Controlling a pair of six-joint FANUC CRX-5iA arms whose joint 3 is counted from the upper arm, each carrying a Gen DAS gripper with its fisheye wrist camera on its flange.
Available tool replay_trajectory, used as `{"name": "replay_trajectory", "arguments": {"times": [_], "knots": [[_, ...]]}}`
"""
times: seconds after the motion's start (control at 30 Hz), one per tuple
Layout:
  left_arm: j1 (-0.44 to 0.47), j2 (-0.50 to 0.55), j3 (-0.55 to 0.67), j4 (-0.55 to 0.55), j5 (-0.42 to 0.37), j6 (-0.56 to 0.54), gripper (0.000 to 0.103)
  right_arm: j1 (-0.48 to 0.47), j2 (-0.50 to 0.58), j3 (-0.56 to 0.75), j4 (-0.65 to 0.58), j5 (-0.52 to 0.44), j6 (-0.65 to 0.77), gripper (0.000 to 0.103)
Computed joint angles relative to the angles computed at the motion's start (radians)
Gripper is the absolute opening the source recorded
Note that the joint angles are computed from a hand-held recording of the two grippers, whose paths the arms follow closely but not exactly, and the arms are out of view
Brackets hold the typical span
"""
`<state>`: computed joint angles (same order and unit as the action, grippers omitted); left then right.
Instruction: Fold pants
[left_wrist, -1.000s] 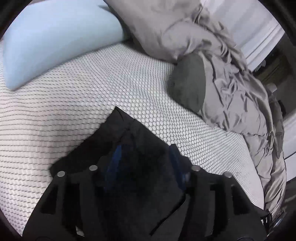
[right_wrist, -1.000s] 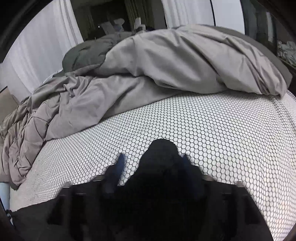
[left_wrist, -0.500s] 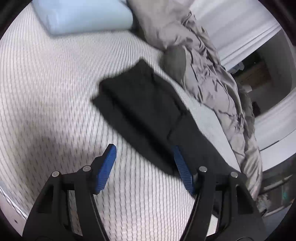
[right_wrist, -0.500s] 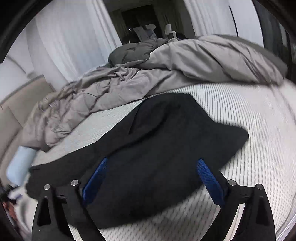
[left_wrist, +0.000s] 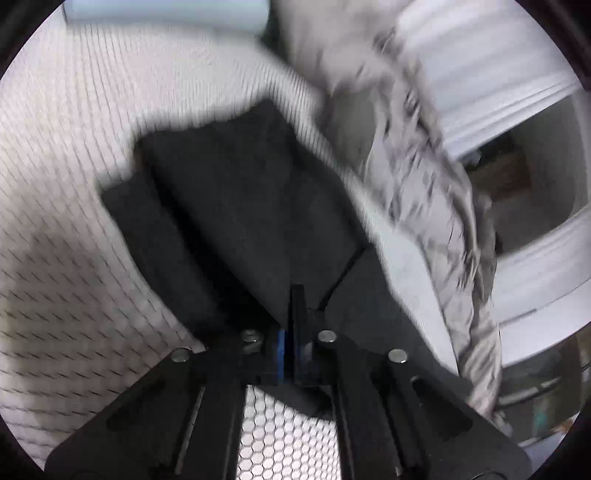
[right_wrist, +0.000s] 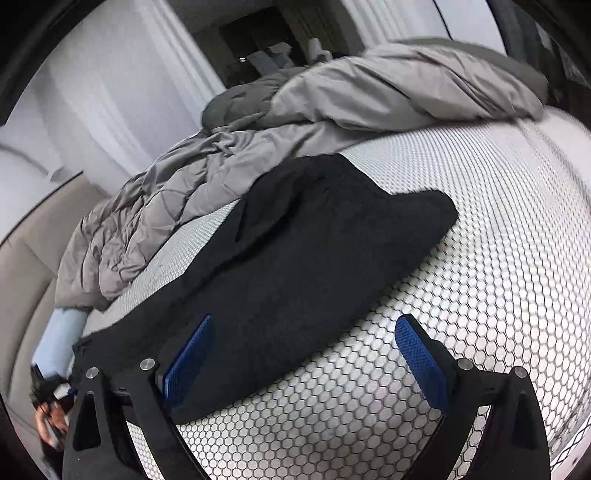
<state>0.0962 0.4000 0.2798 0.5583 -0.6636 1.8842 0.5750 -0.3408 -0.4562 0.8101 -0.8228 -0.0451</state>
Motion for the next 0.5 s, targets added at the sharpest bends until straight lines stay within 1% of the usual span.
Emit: {"name": "replay_trajectory", "arguments": {"times": [0.03, 0.1, 0.13, 0.2, 0.27, 0.3, 0.33, 0.37, 0.4, 0.43, 0.47, 0.5], "knots": [[-0.002, -0.034, 0.004, -0.092, 0.028, 0.047, 0.000, -0.009, -0.001, 0.001, -0.015, 0.008, 0.000, 0.099], [-0.004, -0.056, 0.026, -0.188, 0.040, 0.087, 0.000, -0.014, 0.007, 0.012, -0.031, -0.012, 0.004, 0.099], [-0.004, -0.054, 0.058, -0.265, 0.007, 0.135, 0.000, -0.014, 0.011, 0.016, -0.034, -0.025, 0.006, 0.099], [0.000, -0.019, 0.114, -0.313, -0.088, 0.193, 0.000, -0.017, 0.019, 0.027, -0.054, -0.055, 0.014, 0.099], [0.006, 0.000, 0.122, -0.302, -0.132, 0.228, 0.000, -0.033, 0.017, 0.029, -0.081, -0.056, 0.012, 0.099], [0.007, 0.008, 0.121, -0.287, -0.132, 0.230, 0.000, -0.046, 0.010, 0.024, -0.091, -0.044, 0.002, 0.099], [0.010, 0.000, 0.095, -0.261, -0.115, 0.216, 0.000, -0.057, 0.003, 0.017, -0.094, -0.037, -0.013, 0.099], [0.013, -0.006, 0.080, -0.242, -0.108, 0.190, 0.004, -0.070, -0.009, 0.005, -0.093, -0.027, -0.044, 0.099], [0.012, -0.002, 0.089, -0.244, -0.117, 0.179, 0.007, -0.085, -0.025, -0.011, -0.097, -0.007, -0.078, 0.099], [0.008, -0.002, 0.095, -0.254, -0.121, 0.179, 0.014, -0.114, -0.049, -0.034, -0.118, 0.045, -0.111, 0.099], [0.003, -0.001, 0.100, -0.262, -0.114, 0.187, 0.025, -0.134, -0.061, -0.045, -0.138, 0.082, -0.120, 0.099], [0.002, 0.004, 0.103, -0.257, -0.111, 0.188, 0.029, -0.160, -0.075, -0.063, -0.154, 0.133, -0.139, 0.099]]}}
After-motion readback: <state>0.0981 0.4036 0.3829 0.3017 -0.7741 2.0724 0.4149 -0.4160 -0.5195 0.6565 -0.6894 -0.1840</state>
